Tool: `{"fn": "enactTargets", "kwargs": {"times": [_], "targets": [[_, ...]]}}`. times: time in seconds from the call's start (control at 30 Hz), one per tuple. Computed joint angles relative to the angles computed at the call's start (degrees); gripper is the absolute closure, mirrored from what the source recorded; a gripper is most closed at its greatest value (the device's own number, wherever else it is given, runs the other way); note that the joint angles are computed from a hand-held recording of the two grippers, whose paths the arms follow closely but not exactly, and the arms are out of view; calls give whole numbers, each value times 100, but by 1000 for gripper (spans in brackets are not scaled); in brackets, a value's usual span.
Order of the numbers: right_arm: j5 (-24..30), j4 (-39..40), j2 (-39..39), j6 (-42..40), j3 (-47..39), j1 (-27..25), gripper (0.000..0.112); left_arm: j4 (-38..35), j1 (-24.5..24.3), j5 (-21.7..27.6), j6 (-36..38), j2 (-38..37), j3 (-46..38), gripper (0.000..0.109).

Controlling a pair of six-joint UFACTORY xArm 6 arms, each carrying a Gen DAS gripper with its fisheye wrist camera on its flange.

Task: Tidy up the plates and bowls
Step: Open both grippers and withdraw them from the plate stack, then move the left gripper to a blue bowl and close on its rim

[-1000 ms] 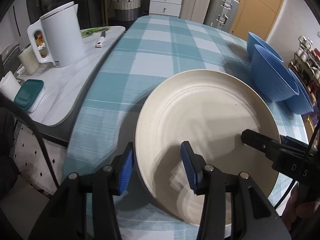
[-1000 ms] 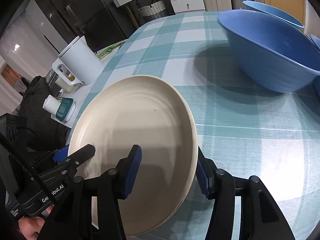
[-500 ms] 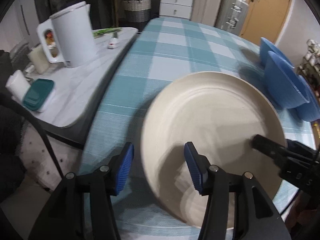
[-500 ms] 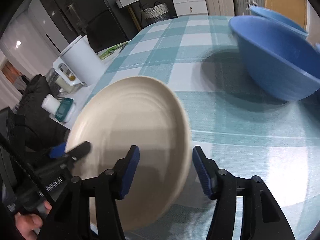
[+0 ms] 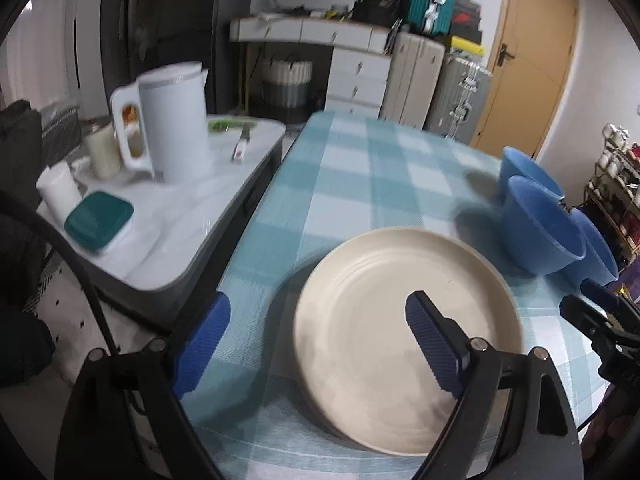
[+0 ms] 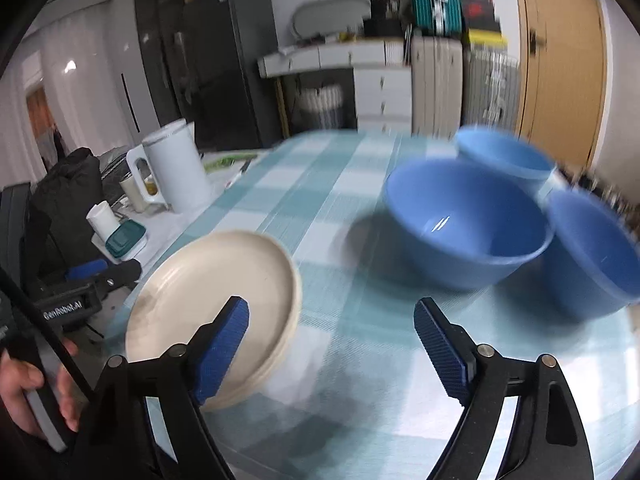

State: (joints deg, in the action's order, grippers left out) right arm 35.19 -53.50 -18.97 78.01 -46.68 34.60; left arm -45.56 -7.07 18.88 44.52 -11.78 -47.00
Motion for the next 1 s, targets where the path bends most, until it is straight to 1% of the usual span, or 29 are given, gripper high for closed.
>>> {"fn": "enactTargets", "kwargs": {"times": [0.07, 0.1, 0.17, 0.27, 0.37, 0.4, 0.43, 0.53, 0.57, 0.6, 0.67, 0.7, 0.77, 0.83, 0.9, 0.93, 1.0], "targets": [[191, -211, -292, 106, 176, 21, 21, -559, -52, 131, 336, -144, 4, 14], [313, -274, -483, 140, 301, 5, 20, -615, -70, 215, 273, -168, -19, 10], [352, -280, -748, 147, 485, -88, 20, -645, -108, 624, 102, -208, -129, 10], [372, -331, -1378, 316, 922, -270, 20, -152, -390, 1175, -456, -37, -499, 10], [367, -79, -1981, 300, 1325, -513, 19, 361, -750, 1531, -1165, 281, -1013, 10], [243, 49, -2285, 270, 1538, -667, 19, 546, -901, 1649, -1455, 465, -1270, 10], [227, 90, -2483, 286, 1662, -729, 19, 713, -1028, 1803, -1714, 660, -1544, 10], [346, 174, -3014, 290, 1957, -914, 17, 1698, -1501, 1849, -2760, 1273, -2319, 10], [396, 252, -3142, 219, 2019, -996, 17, 1962, -1638, 1939, -3064, 1581, -2706, 10], [325, 372, -3244, 118, 2080, -1130, 17, 2131, -1715, 2016, -3284, 1777, -2956, 10], [157, 546, -3488, 45, 2239, -1332, 17, 2438, -1840, 2508, -3809, 2319, -3699, 10], [144, 619, -3585, 16, 2288, -1397, 17, 2604, -1901, 2801, -4067, 2629, -4124, 10], [234, 627, -3678, -4, 2309, -1399, 17, 2932, -2040, 3193, -4422, 3130, -4798, 10], [462, 517, -3698, -133, 2254, -1279, 17, 3327, -2156, 3390, -4661, 3406, -5179, 10], [549, 331, -3566, -92, 2169, -1151, 17, 3781, -2261, 3525, -4882, 3642, -5480, 10], [539, 359, -3527, -217, 2151, -1157, 17, 3773, -2273, 3546, -4866, 3715, -5556, 10], [345, 424, -3282, -245, 2087, -1253, 17, 3537, -2259, 3619, -4776, 3832, -5671, 11]]}}
